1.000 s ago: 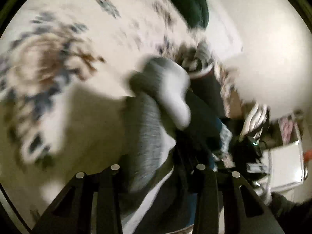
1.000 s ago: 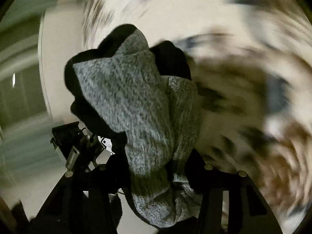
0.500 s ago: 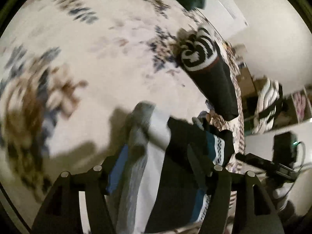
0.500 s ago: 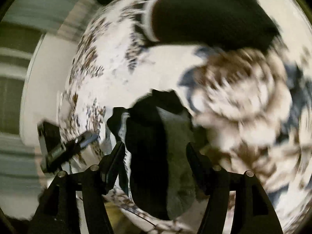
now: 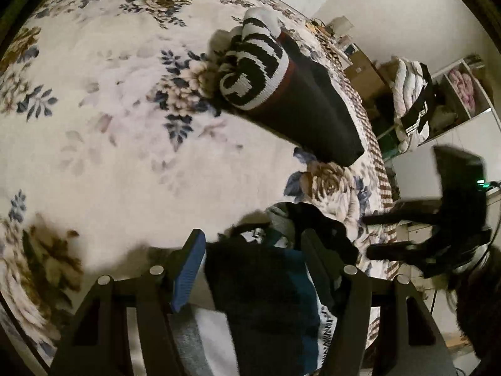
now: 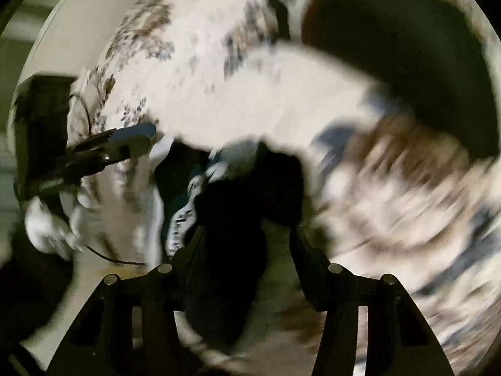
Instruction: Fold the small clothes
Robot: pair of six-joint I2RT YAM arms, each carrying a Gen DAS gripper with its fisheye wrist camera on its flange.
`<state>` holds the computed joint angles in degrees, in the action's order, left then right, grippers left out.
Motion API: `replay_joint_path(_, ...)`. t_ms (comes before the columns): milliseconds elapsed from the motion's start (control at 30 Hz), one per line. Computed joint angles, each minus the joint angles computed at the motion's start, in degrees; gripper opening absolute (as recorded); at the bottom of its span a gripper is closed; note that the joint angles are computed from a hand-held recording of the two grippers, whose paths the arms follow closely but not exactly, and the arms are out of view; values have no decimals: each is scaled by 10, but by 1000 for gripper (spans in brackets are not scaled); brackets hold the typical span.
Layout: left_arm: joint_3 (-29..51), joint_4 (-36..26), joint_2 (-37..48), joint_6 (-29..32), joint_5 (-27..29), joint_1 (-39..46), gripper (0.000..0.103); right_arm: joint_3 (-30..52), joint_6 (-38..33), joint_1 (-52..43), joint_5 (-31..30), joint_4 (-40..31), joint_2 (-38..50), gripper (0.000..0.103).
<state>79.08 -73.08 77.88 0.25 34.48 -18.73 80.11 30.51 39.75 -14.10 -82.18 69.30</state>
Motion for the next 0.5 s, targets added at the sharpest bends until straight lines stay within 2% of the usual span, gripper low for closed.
replay_joint_path(33, 3, 0, 2, 6, -2, 3, 61, 11, -21, 1, -3, -4, 9, 73)
replay_joint_path(167, 6, 5, 2, 20, -22, 15, 61, 46, -114, 41, 0, 10, 116, 73)
replay_joint_path(267, -9, 7, -4, 22, -22, 34, 61, 39, -174, 71, -2, 13, 178, 73)
replay_joint_path(300, -16, 7, -7, 24, -19, 42, 63, 35, -178, 69, -12, 24, 181, 66)
replay_joint_path(333, -24, 5, -12, 26, -16, 51, 66, 34, -179, 58, -34, 32, 179, 43)
replay_joint_path(367, -31, 2, -17, 30, -10, 62, 70, 37, -173, 45, -51, 34, 178, 34)
replay_joint_path(400, -37, 1, -21, 35, -4, 72, 71, 38, -165, 27, -76, 35, 174, 30)
replay_joint_path(467, -51, -1, -28, 39, 5, 91, 71, 30, -139, -20, -168, 40, 161, 26)
replay_joint_path(500, -54, -4, -29, 42, 13, 100, 71, 13, -115, -49, -243, 47, 151, 25)
